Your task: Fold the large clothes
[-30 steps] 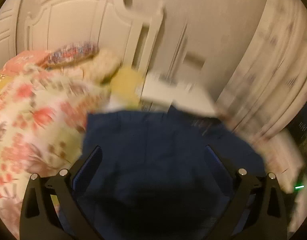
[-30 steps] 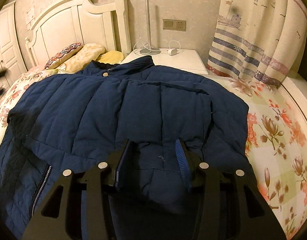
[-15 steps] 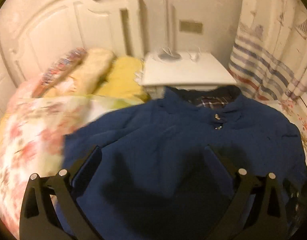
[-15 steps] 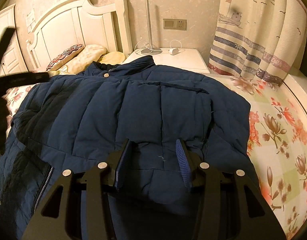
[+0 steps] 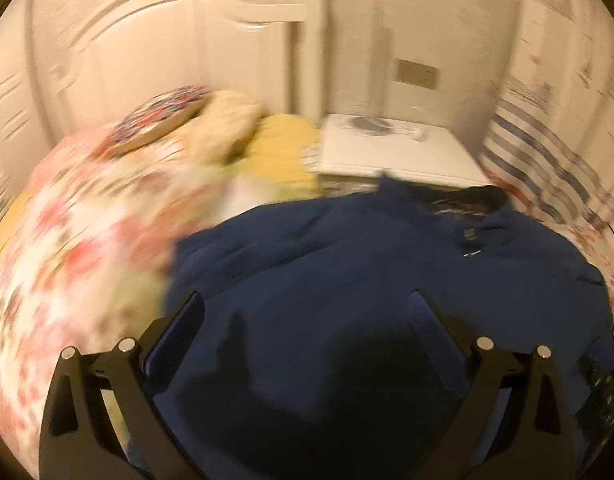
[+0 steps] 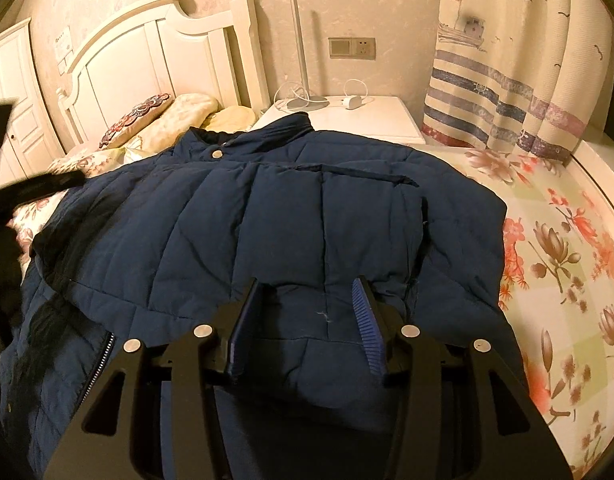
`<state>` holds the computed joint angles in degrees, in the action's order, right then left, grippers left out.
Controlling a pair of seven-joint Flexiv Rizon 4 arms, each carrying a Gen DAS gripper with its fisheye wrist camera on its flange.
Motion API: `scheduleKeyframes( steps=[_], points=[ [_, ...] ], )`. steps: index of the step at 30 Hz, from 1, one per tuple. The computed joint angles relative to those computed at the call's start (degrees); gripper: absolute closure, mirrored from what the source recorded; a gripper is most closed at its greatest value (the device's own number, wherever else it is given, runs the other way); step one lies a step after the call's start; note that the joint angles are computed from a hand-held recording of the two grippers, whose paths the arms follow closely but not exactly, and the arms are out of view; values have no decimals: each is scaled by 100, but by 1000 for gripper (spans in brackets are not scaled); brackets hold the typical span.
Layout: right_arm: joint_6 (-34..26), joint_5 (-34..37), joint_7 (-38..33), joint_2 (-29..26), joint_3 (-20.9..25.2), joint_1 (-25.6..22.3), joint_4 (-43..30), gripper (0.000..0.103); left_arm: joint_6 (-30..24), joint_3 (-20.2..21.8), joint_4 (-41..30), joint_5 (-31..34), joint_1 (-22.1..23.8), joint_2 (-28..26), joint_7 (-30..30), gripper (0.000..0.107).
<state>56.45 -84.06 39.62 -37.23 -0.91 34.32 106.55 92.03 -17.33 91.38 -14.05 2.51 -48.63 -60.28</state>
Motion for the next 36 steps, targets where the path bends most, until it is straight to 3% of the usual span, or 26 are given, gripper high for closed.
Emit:
scheduleKeyframes(
  steps=[2,3,4,6,9,12,14,19,22,25,27,29,31,34,36],
  points=[
    [-44,49,-58,-6,8,16,-10,57,-111,70,119,-9,83,7,-4,6],
    [-66,78,-97,-10,11,25,-18,57,-213,307,31,387,26,-83,-251,6],
    [-77,95,-125,-14,10,34,-25,56,-128,357,31,409,-2,-164,-125,6],
    [-55,93,-150,-22,3,37,-36,54,38,209,80,151,64,-230,186,6],
    [79,-36,-59,59,4,-9,16,49,23,578,-36,147,-236,-248,74,6],
    [-574,61,-224,226,8,238,-5,45,63,555,-18,175,-219,-251,53,6],
    [-630,-103,-341,233,-1,232,-150,40,63,471,7,182,-147,-255,63,6],
    [-566,617,-1683,-205,-6,107,-946,30,78,456,24,205,-123,-253,61,6],
    [-401,1930,-2984,-759,207,-147,-1547,26,78,388,49,204,-78,-248,66,6],
    [124,1975,-2884,-813,-34,-129,-1461,25,92,353,70,204,-54,-244,66,6],
    [152,1969,-2573,-595,-235,79,-1227,25,94,348,69,206,-47,-246,67,6],
    [283,1378,-1719,-272,-634,418,-823,24,84,339,60,203,-41,-251,69,6],
    [209,934,-1354,-79,-640,522,-580,22,111,335,84,207,-37,-244,64,6],
    [-206,1394,-2117,-317,-233,478,-668,17,110,309,97,212,-18,-239,68,6],
    [-14,1234,-2002,-391,-311,462,-648,17,126,322,97,215,-27,-241,63,6]
  ],
)
